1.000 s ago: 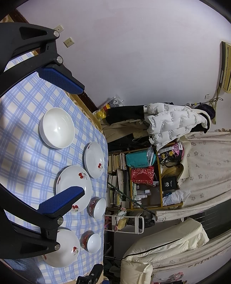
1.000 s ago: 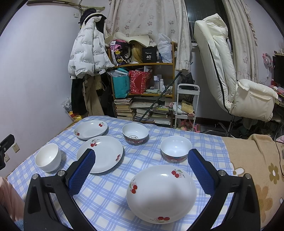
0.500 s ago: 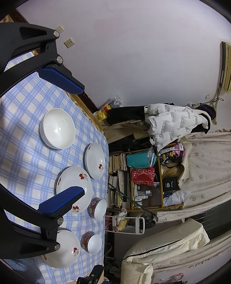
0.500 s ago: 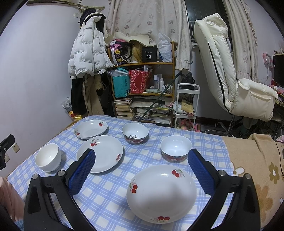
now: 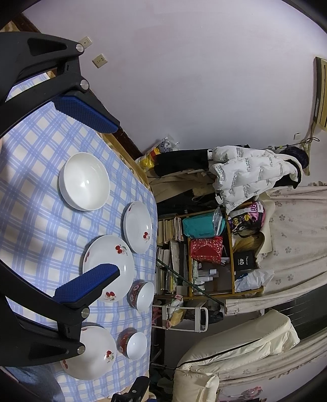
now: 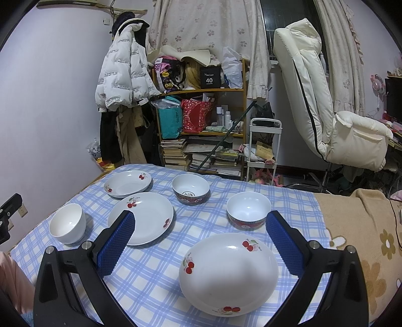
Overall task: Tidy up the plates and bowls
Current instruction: 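Close the left gripper on the large cherry plate rim while the right gripper grips its opposite rim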
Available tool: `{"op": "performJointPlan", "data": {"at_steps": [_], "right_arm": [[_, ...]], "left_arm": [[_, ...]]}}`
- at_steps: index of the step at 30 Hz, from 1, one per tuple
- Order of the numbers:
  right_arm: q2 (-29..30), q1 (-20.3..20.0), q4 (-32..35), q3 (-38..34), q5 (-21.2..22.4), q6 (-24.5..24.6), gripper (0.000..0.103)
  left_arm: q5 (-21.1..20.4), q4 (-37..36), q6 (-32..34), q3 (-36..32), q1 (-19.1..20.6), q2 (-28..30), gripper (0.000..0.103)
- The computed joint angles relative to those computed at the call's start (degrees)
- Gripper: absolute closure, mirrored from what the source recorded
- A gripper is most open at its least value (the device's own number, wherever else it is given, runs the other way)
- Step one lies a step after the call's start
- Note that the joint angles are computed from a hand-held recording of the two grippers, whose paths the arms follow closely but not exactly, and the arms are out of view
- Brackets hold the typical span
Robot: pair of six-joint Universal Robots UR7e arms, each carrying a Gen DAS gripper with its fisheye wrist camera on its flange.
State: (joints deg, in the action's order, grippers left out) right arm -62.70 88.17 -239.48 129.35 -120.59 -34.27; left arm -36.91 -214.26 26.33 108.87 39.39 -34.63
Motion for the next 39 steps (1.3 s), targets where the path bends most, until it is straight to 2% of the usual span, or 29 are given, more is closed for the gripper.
{"op": "performJointPlan", "data": {"at_steps": [5,11,16,21,28,32,35,39], "right_arm": [[-0.3,-0.1,0.7,0.0,0.2,0.6,0.0],[0.1,0.5,1.0,-0.6,-0.2,-0.6,0.0],[1.6,1.5,5.7,-5.8,-2.4,-1.7,0.0],[1.6,1.8,11.5,-9.9,-3.3,0.8,0.0],[2.3,1.2,18.6,-15.6,-3.1,3.6,0.0],[3.4,0.3,23.8,-19.6,-1.8,5.1,0.0],[4.1,-0.4,26.4,-21.4,-0.9,6.5,0.001],[5.3,-1.6,29.7,-23.8,0.1,7.1,0.004]], "left_arm": [[0.5,3.1,-1.1,-0.9,-0.1,-0.1,0.001],[0.5,14.0,-6.2,-4.1,0.8,-1.0,0.001],[-0.6,23.9,-9.7,-9.1,2.3,-0.9,0.001],[-0.9,32.9,-10.3,-16.8,3.8,1.3,0.001],[-1.4,41.1,-8.8,-26.5,5.4,6.0,0.001],[-1.9,44.1,-10.7,-31.7,6.6,9.2,0.001],[-2.9,50.0,-14.0,-36.8,8.0,12.0,0.001],[-3.8,54.1,-14.4,-41.5,9.5,15.2,0.001]]}}
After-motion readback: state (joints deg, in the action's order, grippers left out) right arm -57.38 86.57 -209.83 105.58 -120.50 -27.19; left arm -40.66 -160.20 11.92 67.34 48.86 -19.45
